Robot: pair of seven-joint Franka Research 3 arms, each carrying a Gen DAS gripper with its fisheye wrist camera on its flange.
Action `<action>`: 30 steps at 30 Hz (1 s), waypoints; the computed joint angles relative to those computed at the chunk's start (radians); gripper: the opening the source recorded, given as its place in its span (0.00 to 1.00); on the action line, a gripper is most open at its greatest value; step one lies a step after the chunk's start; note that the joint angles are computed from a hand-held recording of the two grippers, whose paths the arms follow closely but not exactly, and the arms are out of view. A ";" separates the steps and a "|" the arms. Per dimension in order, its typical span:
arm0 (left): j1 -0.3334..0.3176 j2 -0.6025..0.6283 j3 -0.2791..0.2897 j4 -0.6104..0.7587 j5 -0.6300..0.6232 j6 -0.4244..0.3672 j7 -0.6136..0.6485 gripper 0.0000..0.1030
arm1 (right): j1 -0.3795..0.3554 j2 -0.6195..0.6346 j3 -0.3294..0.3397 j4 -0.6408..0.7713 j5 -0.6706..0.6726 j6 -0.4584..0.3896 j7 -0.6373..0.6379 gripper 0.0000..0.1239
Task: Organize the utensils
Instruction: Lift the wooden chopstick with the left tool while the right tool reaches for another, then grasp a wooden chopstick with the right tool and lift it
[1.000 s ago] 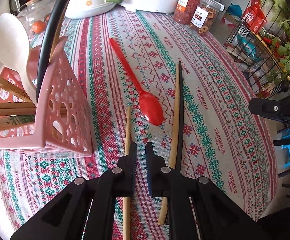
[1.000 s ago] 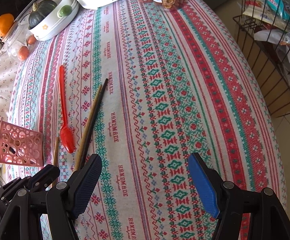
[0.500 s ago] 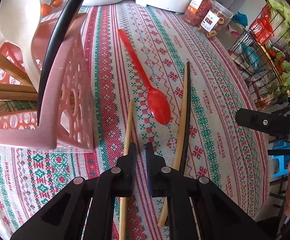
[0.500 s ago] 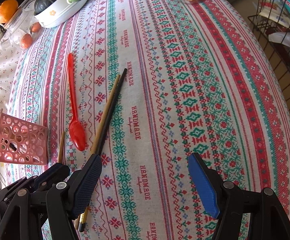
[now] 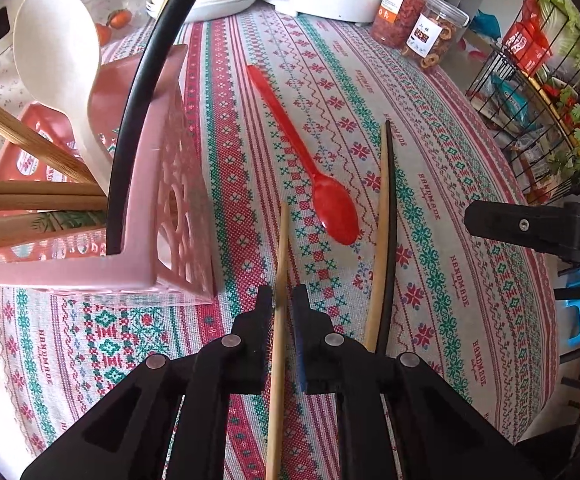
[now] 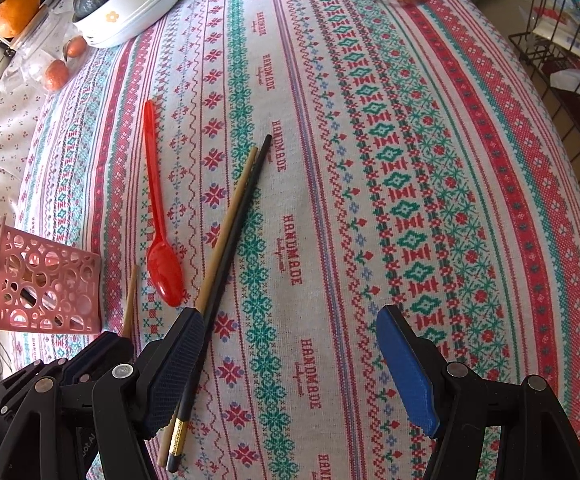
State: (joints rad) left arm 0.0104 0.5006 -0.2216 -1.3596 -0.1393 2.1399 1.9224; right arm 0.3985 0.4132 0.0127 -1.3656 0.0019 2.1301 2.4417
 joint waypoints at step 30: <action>0.092 -0.241 0.007 -0.224 -0.254 0.072 0.248 0.05 | -0.020 0.195 0.011 0.226 0.110 0.091 -0.109 0.14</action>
State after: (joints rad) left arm 0.1021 0.2595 -0.2142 -1.5836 -0.3929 2.2114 2.1701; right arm 0.3787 0.6085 0.0235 -1.1392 0.1115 2.2210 2.3327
